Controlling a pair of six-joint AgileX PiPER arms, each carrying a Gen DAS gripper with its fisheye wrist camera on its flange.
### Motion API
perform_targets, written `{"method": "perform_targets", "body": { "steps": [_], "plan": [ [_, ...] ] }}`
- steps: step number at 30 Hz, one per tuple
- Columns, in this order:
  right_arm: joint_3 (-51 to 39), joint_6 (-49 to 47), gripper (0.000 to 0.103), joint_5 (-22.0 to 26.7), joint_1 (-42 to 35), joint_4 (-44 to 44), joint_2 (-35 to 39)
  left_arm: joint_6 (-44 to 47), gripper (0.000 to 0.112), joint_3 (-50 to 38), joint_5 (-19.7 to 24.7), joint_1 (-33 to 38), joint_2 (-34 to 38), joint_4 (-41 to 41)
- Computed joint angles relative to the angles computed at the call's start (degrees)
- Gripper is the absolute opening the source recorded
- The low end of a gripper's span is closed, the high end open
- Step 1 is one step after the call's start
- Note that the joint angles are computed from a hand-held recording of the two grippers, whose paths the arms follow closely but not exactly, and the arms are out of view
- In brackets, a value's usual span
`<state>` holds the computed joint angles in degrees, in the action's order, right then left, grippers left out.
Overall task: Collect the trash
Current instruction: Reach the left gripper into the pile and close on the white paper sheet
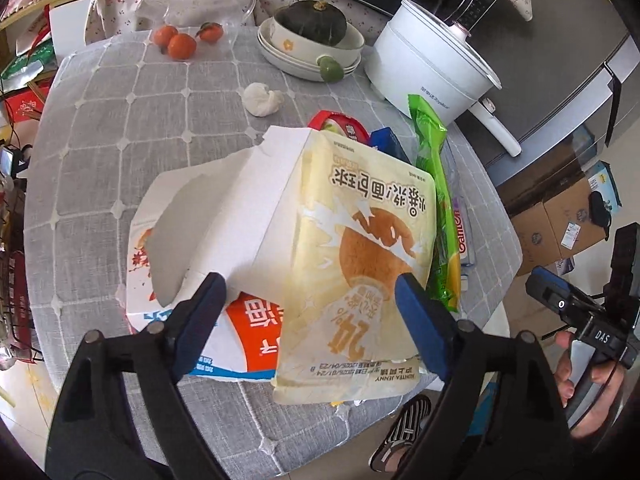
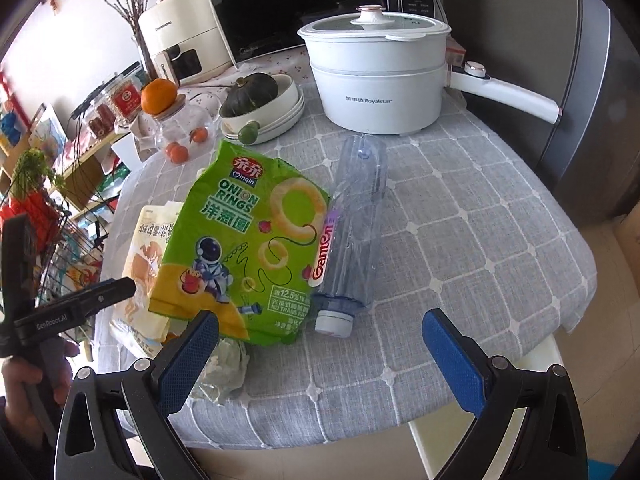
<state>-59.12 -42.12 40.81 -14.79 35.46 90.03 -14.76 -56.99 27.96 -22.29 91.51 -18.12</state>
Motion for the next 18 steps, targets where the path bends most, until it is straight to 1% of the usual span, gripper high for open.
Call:
{"method": "perform_targets", "body": {
  "steps": [3,5,7,8,11,13,14,15,17,18],
  "plan": [
    [-1.71,0.68,0.102,1.14,0.06,0.87,2.16,-0.94,0.086,-1.16,0.90,0.09,0.87,1.13],
    [-2.54,1.80,0.102,0.84,0.89,0.43,3.43,1.48,0.086,-1.12,1.48,1.02,1.02,-1.91],
    [-3.13,2.65,0.102,0.76,1.54,0.16,4.65,7.13,0.086,-0.96,1.72,2.19,0.54,-7.61],
    [-3.30,2.93,0.101,1.01,1.80,0.22,5.08,8.50,0.086,-1.08,1.94,2.03,0.10,-8.68],
    [-3.05,2.24,0.101,1.64,2.54,1.07,5.24,9.25,0.081,-1.86,2.32,0.81,-0.18,-7.35],
    [-2.35,1.83,0.101,1.07,3.46,1.26,4.70,8.51,0.074,-2.38,2.80,0.67,0.92,-6.07],
    [-2.04,1.69,0.101,0.81,3.83,1.31,4.47,8.78,0.071,-2.31,2.89,0.95,1.33,-6.51],
    [-1.90,1.69,0.101,0.61,4.20,1.38,4.42,8.88,0.067,-2.23,2.88,1.19,1.57,-6.91],
    [-1.53,1.33,0.101,0.52,4.69,1.89,4.34,9.48,0.056,-1.69,2.39,1.63,1.21,-7.75],
    [-1.46,0.90,0.101,0.68,4.77,2.35,4.39,10.56,0.043,-1.48,2.27,1.93,0.94,-8.94]
  ]
}}
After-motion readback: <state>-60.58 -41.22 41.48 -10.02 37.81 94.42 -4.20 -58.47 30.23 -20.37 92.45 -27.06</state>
